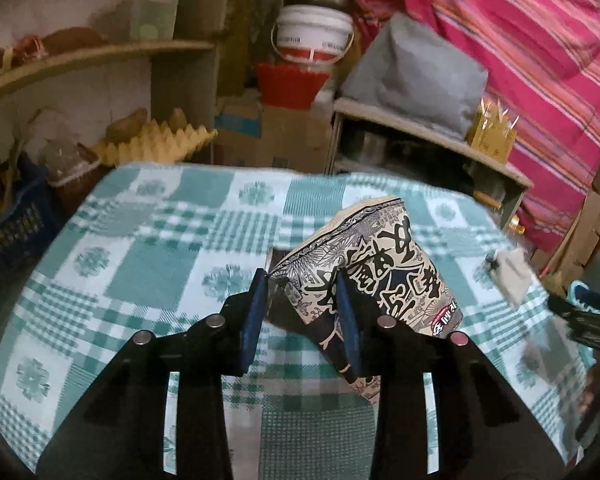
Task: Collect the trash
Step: 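Grasp the dark printed snack bag with the left tool, then grasp the white cloth with the right tool while the left tool holds the bag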
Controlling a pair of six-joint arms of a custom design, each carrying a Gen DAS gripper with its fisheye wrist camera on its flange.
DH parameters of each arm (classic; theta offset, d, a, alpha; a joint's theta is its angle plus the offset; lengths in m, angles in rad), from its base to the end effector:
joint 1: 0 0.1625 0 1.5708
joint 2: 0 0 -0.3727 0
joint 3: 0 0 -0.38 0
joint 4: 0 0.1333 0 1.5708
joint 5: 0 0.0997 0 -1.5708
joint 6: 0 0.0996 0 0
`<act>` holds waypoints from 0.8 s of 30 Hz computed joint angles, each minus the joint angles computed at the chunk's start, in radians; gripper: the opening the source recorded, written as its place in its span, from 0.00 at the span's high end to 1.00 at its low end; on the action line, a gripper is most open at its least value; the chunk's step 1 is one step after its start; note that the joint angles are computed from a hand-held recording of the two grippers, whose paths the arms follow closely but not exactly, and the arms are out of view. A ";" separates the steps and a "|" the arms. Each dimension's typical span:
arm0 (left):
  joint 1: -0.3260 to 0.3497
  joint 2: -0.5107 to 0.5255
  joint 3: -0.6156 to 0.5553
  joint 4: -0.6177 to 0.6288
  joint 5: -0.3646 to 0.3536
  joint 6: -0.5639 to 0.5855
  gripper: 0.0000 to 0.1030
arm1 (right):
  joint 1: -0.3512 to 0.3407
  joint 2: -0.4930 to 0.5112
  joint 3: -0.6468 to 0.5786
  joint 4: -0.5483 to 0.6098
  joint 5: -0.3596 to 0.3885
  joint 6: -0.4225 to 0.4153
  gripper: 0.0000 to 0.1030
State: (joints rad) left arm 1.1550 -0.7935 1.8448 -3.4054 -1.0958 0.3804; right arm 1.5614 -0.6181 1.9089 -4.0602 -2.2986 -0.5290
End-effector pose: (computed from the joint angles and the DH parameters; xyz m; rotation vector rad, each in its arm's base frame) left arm -0.0719 -0.6057 0.1059 0.7378 2.3982 -1.0416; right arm 0.0622 -0.5149 0.0791 0.0105 -1.9953 1.0760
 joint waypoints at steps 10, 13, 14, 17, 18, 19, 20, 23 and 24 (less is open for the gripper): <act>-0.035 -0.003 -0.001 -0.104 0.029 0.069 0.68 | -0.048 0.021 -0.162 0.199 -0.046 0.084 0.07; -0.033 0.011 -0.024 -0.093 0.037 0.072 0.68 | -0.066 0.012 -0.170 0.279 -0.030 0.135 0.12; -0.032 0.012 -0.028 -0.092 0.036 0.070 0.68 | -0.071 0.009 -0.167 0.299 -0.019 0.148 0.15; -0.031 0.011 -0.032 -0.081 0.026 0.046 0.68 | -0.075 0.017 -0.175 0.346 0.005 0.149 0.34; -0.031 0.010 -0.031 -0.076 0.021 0.037 0.68 | -0.071 0.030 -0.181 0.326 0.003 0.128 0.38; -0.033 0.009 -0.029 -0.075 0.018 0.034 0.68 | -0.068 0.034 -0.180 0.319 0.011 0.111 0.47; -0.036 0.010 -0.026 -0.079 0.020 0.036 0.68 | -0.068 0.028 -0.170 0.325 0.030 0.108 0.53; -0.045 0.012 -0.012 -0.098 0.026 0.051 0.68 | -0.065 0.020 -0.148 0.304 0.047 0.097 0.71; -0.047 0.011 -0.006 -0.102 0.026 0.052 0.68 | -0.062 0.019 -0.136 0.273 0.048 0.085 0.74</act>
